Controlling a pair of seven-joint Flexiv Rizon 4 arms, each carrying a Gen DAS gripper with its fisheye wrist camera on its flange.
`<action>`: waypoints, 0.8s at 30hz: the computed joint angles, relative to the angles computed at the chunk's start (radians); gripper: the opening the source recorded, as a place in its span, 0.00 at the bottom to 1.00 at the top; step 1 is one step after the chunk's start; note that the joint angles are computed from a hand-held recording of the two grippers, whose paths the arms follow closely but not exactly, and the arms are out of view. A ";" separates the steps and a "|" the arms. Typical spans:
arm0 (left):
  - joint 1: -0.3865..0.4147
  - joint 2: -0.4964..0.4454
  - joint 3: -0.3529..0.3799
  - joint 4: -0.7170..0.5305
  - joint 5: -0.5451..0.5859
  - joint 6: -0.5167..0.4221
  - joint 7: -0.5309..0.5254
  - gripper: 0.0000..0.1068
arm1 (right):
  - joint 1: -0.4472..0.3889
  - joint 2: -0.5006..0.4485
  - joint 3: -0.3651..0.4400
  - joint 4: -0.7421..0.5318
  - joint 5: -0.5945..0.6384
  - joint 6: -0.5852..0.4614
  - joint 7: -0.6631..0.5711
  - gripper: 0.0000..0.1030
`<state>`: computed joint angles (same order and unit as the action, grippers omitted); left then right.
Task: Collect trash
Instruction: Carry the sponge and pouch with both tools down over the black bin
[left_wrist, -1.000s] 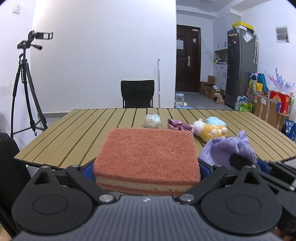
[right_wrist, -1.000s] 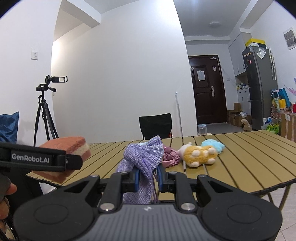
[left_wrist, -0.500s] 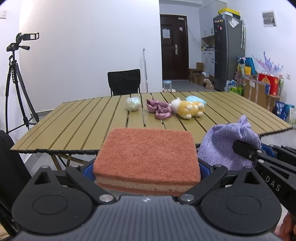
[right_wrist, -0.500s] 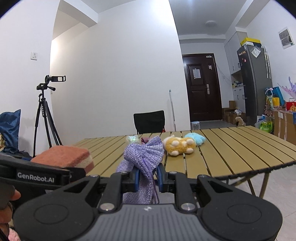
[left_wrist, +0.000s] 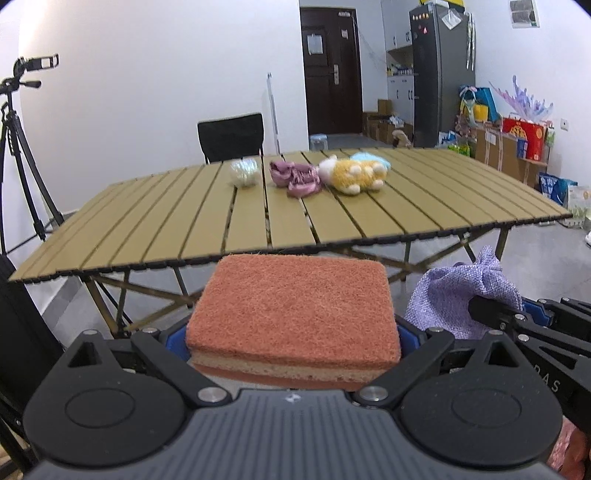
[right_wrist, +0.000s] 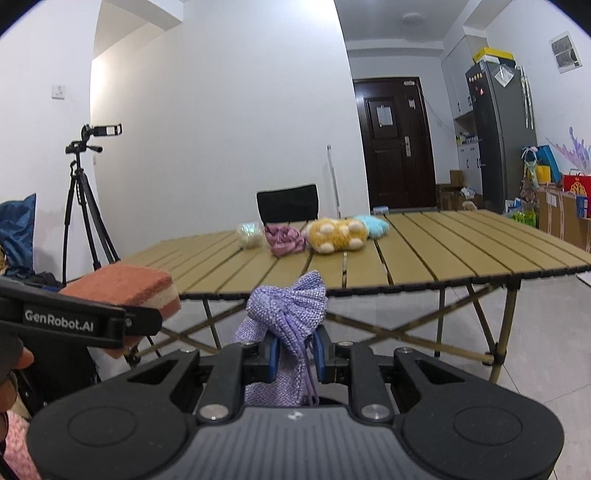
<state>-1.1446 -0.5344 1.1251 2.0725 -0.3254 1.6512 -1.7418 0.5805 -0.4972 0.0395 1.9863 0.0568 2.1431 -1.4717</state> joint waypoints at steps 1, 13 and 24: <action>0.007 0.002 -0.009 0.002 0.001 -0.004 0.001 0.93 | 0.009 0.000 -0.006 -0.001 0.008 -0.009 -0.003 0.17; 0.182 0.054 -0.182 0.004 0.114 -0.069 -0.046 0.93 | 0.028 -0.008 -0.044 0.032 0.018 -0.090 -0.005 0.17; 0.414 0.064 -0.398 -0.012 0.198 -0.132 -0.075 0.93 | 0.052 -0.044 -0.107 0.039 0.021 -0.160 0.025 0.17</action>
<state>-0.7311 -0.4699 0.7274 2.0609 -0.1270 1.5189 -1.8167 0.6330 -0.5416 -0.0672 2.0257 0.0781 1.9828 -1.4468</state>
